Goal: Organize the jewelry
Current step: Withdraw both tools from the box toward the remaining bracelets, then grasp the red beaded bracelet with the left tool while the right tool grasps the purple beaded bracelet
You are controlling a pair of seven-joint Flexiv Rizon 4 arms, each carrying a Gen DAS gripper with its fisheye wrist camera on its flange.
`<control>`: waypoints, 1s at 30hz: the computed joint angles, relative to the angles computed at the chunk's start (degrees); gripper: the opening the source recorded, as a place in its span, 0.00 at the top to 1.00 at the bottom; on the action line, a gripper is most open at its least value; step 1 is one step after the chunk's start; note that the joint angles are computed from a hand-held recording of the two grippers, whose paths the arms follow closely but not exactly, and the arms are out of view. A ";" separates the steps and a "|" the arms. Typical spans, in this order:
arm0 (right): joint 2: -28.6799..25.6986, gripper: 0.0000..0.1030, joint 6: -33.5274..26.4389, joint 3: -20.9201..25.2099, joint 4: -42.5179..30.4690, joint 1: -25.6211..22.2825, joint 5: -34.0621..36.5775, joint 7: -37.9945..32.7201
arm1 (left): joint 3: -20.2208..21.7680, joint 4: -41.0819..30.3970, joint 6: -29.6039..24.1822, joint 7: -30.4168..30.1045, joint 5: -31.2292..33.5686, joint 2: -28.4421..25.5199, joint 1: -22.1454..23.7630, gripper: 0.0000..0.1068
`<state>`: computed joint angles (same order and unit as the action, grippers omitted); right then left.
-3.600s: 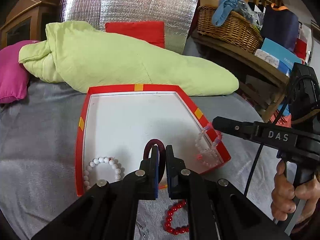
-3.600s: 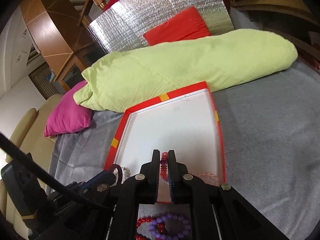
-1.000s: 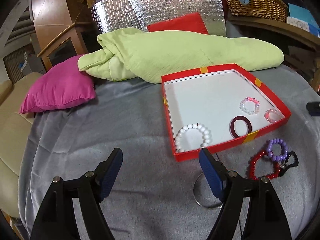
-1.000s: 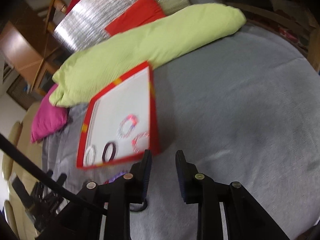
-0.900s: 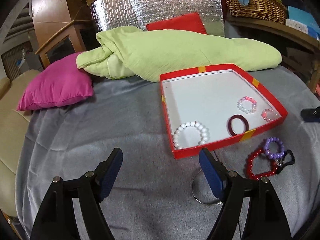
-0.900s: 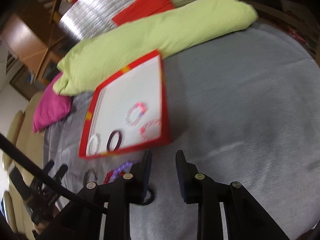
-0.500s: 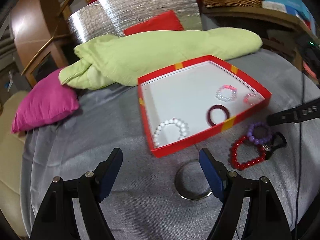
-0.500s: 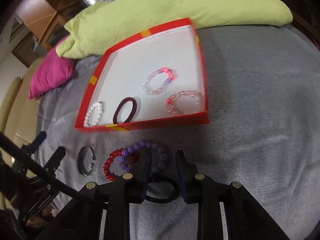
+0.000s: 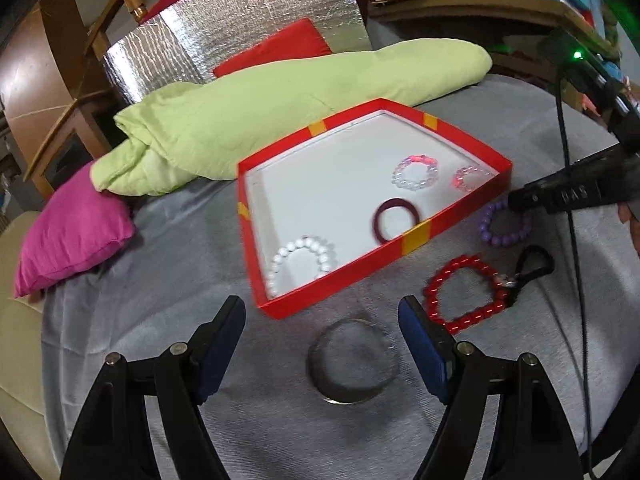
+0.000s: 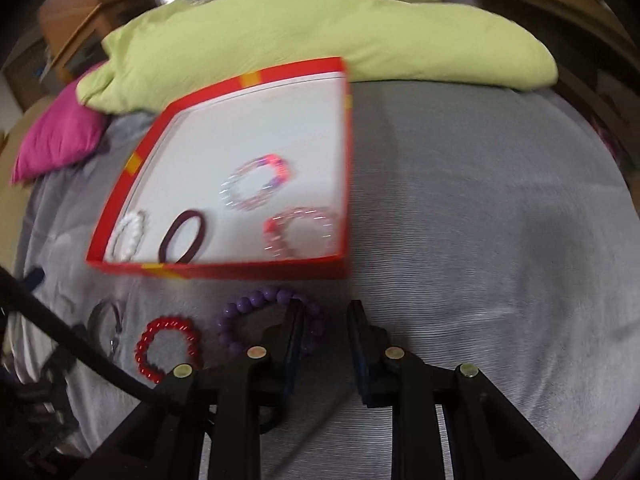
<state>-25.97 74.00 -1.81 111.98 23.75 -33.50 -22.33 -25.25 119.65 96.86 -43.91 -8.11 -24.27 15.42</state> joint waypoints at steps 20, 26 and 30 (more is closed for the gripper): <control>0.29 0.76 -0.47 0.95 0.26 -0.53 4.46 -3.68 | -6.39 -1.75 -14.50 9.37 -11.19 -1.29 1.03 0.64; 0.23 0.90 0.69 -0.16 0.73 0.38 1.83 -2.36 | -0.55 -4.16 -19.58 10.34 -13.99 -1.94 -4.39 0.89; 0.62 0.90 4.10 -0.64 1.75 0.24 1.21 -1.64 | -0.66 -3.04 -18.40 14.09 -17.66 -1.11 -5.08 0.91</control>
<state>-25.34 78.10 -2.44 113.72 23.99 -32.30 -23.97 -25.91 116.61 78.46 -29.82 -25.77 -25.38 10.34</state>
